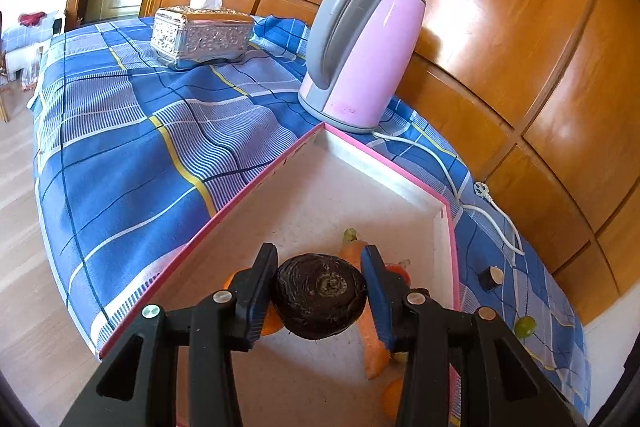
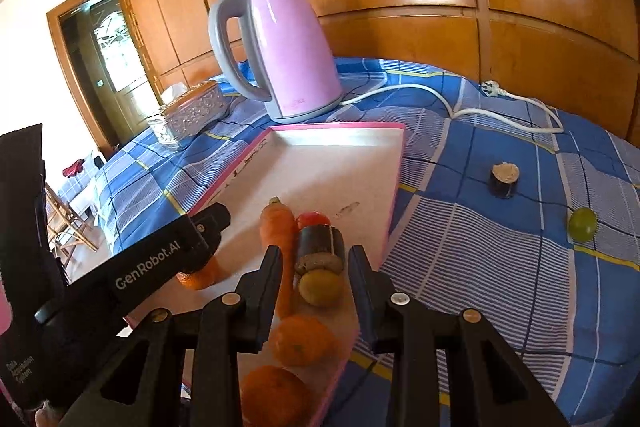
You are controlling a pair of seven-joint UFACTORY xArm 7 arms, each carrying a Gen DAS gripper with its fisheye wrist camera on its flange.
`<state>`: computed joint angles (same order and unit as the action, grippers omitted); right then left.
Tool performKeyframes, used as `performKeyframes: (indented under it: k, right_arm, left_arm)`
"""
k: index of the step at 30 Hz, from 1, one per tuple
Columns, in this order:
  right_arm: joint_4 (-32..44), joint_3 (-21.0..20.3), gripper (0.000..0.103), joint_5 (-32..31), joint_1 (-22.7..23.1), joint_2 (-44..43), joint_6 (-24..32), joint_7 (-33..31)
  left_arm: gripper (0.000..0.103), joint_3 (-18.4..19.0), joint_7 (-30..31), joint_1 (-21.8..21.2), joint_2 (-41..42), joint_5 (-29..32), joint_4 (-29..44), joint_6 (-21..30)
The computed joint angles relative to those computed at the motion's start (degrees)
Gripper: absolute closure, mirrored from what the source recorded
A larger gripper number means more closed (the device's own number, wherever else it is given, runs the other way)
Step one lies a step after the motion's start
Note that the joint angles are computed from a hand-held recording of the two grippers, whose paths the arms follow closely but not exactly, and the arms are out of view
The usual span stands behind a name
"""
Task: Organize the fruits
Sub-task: 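Open the right tool to drop the orange while the left tool drops the dark fruit, then move both tools back toward the green tomato and cut slice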
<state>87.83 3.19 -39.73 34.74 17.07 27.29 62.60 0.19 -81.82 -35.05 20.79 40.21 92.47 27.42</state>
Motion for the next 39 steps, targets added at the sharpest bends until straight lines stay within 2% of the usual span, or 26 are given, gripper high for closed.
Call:
performKeyframes:
  k: [2, 4, 6, 28, 39]
  right_arm:
    - [-0.4, -0.1, 0.069, -0.2, 0.1, -0.5, 0.6, 0.5]
    - [-0.6, 0.0, 0.069, -0.4, 0.0, -0.7, 1.1, 0.6]
    - [-0.7, 0.1, 0.069, -0.8, 0.0, -1.0, 1.9, 0.8]
    - [-2.9, 2.0, 0.069, -5.8, -1.1, -4.1, 7.1, 2.8]
    - [-7.1, 3.2, 0.069, -6.1, -4.1, -8.1, 10.5, 3.6]
  left_arm:
    - [0.054, -0.2, 0.9, 0.0, 0.3, -0.2, 0.5, 0.2]
    - [0.042, 0.2, 0.5, -0.6, 0.3, 0.9, 0.6, 0.1]
    - [0.038, 0.7, -0.4, -1.2, 0.2, 2.3, 0.7, 0.7]
    - [0.038, -0.5, 3.6, -1.4, 0.8, 1.9, 2.0, 1.9]
    - [0.038, -1.0, 7.8, -2.0, 1.6, 1.0, 3.3, 1.9]
